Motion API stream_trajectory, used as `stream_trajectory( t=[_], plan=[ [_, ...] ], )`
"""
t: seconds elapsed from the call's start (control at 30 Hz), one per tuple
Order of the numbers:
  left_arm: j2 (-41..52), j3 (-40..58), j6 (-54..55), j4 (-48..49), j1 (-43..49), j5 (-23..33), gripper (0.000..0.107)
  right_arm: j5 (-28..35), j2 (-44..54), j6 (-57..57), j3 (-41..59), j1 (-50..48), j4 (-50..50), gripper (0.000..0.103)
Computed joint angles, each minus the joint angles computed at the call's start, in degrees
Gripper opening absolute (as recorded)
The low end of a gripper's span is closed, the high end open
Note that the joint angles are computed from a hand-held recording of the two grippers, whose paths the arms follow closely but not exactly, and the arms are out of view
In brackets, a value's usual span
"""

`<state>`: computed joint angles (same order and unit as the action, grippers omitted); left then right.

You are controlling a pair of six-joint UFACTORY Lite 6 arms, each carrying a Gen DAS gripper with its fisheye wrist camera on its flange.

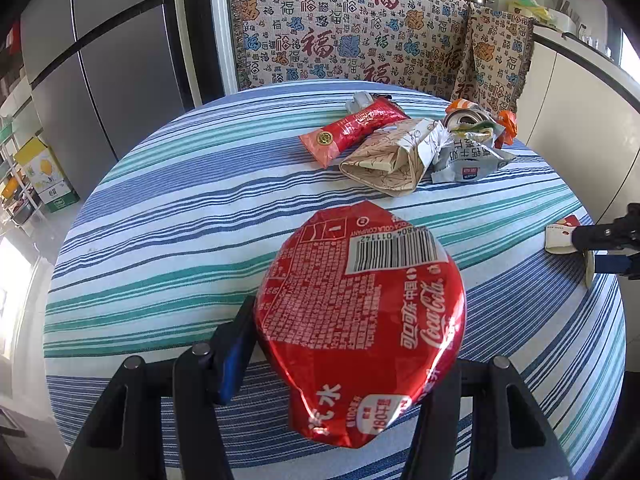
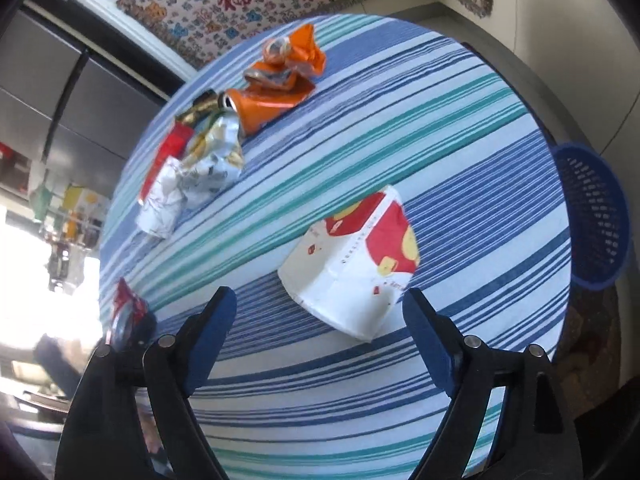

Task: Collect trash
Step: 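Grasp the white-and-red paper cup with the right tool while the left tool holds the wrapper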

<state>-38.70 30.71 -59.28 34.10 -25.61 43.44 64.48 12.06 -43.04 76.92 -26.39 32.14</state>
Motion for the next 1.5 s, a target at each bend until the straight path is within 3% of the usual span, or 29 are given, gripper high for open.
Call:
stream_trajectory(
  t=[0.07, 0.17, 0.23, 0.3, 0.37, 0.4, 0.43, 0.5, 0.63, 0.77, 0.83, 0.93, 1.07, 1.13, 1.2, 1.33, 1.4, 1.5],
  plan=[
    [0.1, 0.0, 0.0, 0.0, 0.0, -0.2, 0.059, -7.3, -3.6, 2.7, -5.3, 3.7, -1.2, 0.090],
    [-0.1, -0.1, -0.1, 0.0, -0.1, 0.0, 0.059, -16.5, -7.6, -0.2, -11.2, 8.1, 0.6, 0.076],
    [-0.1, -0.1, 0.0, 0.0, 0.0, 0.0, 0.059, -15.6, -6.5, -9.5, -11.4, 7.9, 7.2, 0.052],
    [-0.2, -0.1, 0.0, 0.0, 0.0, 0.0, 0.059, -11.8, -3.6, -19.4, -9.8, 6.8, 10.3, 0.042],
    [0.1, 0.0, -0.5, 0.2, -0.4, 0.1, 0.059, -11.0, -3.3, -24.8, -9.2, 5.2, 9.3, 0.041],
    [-0.2, -0.2, -0.4, 0.2, -0.4, 0.2, 0.059, -9.0, -2.1, -26.2, -7.6, 3.6, 8.3, 0.045],
    [-0.2, -0.1, -0.5, 0.3, -0.4, 0.2, 0.059, -7.9, -1.3, -25.9, -6.1, 2.1, 7.2, 0.058],
    [-0.2, -0.1, -0.5, 0.2, -0.5, 0.2, 0.059, -7.4, -1.5, -26.2, -5.1, 0.0, 7.6, 0.074],
    [-0.2, -0.2, -0.5, 0.3, -0.4, 0.2, 0.059, -11.4, -5.1, -26.1, -7.8, 3.9, 7.9, 0.081],
    [-0.3, -0.2, -0.5, 0.3, -0.5, 0.2, 0.059, -23.1, -11.7, -23.0, -16.4, 12.3, 7.5, 0.079],
    [-0.2, -0.2, -0.5, 0.3, -0.4, 0.1, 0.059, -28.2, -10.8, -21.3, -17.2, 13.9, 6.4, 0.064],
    [-0.3, -0.2, -0.5, 0.2, -0.5, 0.2, 0.059, -26.7, -8.7, -24.1, -15.8, 9.0, 5.7, 0.056],
    [-0.3, -0.2, -0.5, 0.3, -0.5, 0.2, 0.059, -25.5, -5.6, -29.7, -11.6, 0.7, 4.1, 0.056],
    [-0.4, -0.3, -0.5, 0.2, -0.5, 0.2, 0.059, -22.1, -2.1, -29.9, -6.4, -2.2, 3.3, 0.056],
    [-0.3, -0.3, -0.5, 0.3, -0.5, 0.2, 0.059, -18.1, 0.0, -26.9, -1.8, -3.7, 1.6, 0.062],
    [-0.1, -0.1, -1.1, 0.8, -0.9, 0.6, 0.059, -9.1, 0.2, -21.2, 2.5, -4.8, 7.2, 0.090],
    [-0.1, -0.2, -1.4, 0.9, -0.9, 0.4, 0.058, -8.5, 1.1, -14.6, 3.9, -0.7, 6.6, 0.090],
    [0.2, -0.1, -2.5, 1.4, -1.3, 0.7, 0.058, -14.3, 3.2, -3.6, 3.7, 7.8, -0.7, 0.088]
  ],
)
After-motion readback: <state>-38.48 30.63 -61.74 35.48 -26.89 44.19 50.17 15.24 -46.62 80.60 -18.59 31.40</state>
